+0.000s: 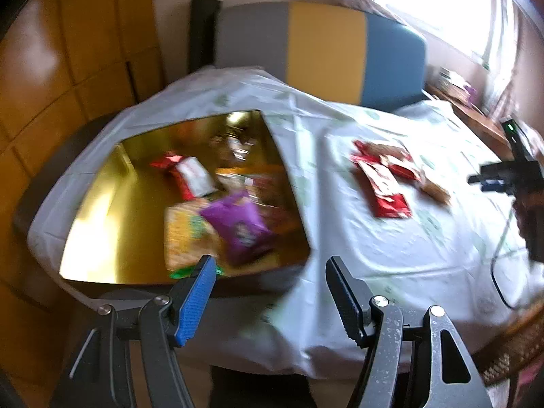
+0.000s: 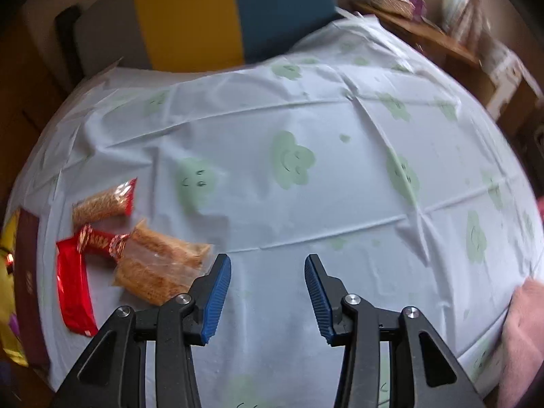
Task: Organize snacks
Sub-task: 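Move both grippers back over the remaining snacks on the table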
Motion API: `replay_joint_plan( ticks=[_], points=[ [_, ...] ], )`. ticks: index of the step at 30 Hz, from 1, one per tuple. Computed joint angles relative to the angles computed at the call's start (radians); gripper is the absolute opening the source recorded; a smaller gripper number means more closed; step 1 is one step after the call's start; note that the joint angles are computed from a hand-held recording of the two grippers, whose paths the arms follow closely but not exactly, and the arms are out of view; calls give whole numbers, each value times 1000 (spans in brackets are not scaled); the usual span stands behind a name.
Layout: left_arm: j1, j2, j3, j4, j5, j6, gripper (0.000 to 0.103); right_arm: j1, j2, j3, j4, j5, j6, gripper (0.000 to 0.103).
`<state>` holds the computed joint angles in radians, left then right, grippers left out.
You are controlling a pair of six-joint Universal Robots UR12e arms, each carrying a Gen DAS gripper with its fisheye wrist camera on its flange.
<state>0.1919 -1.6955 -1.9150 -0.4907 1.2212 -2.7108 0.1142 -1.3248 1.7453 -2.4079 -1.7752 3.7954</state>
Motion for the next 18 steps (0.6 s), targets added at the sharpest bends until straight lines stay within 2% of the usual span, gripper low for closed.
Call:
replay_joint_plan(
  ticks=[3,6,9,12,15,17,18],
  points=[
    [-17,7,-6,-29,-19,58,60,-19,-13,23,-31,50,70,46],
    [-34,11,-1,-68,-34,99,60,-34,-27,46,-67,98,123,47],
    [-60,-2,30,-134,-46,124,60,-40,-30,55,-88,130,135,47],
    [-94,-35,79,-195,-45,98,60,-35,-30,53,-103,137,117,47],
    [-132,-79,134,-229,-1,53,63,-35,-27,49,-109,155,99,47],
    [-150,-107,169,-254,-2,33,72,-34,-25,47,-115,163,87,47],
    [-162,-120,184,-252,15,14,72,-34,-24,46,-118,168,79,47]
  ],
)
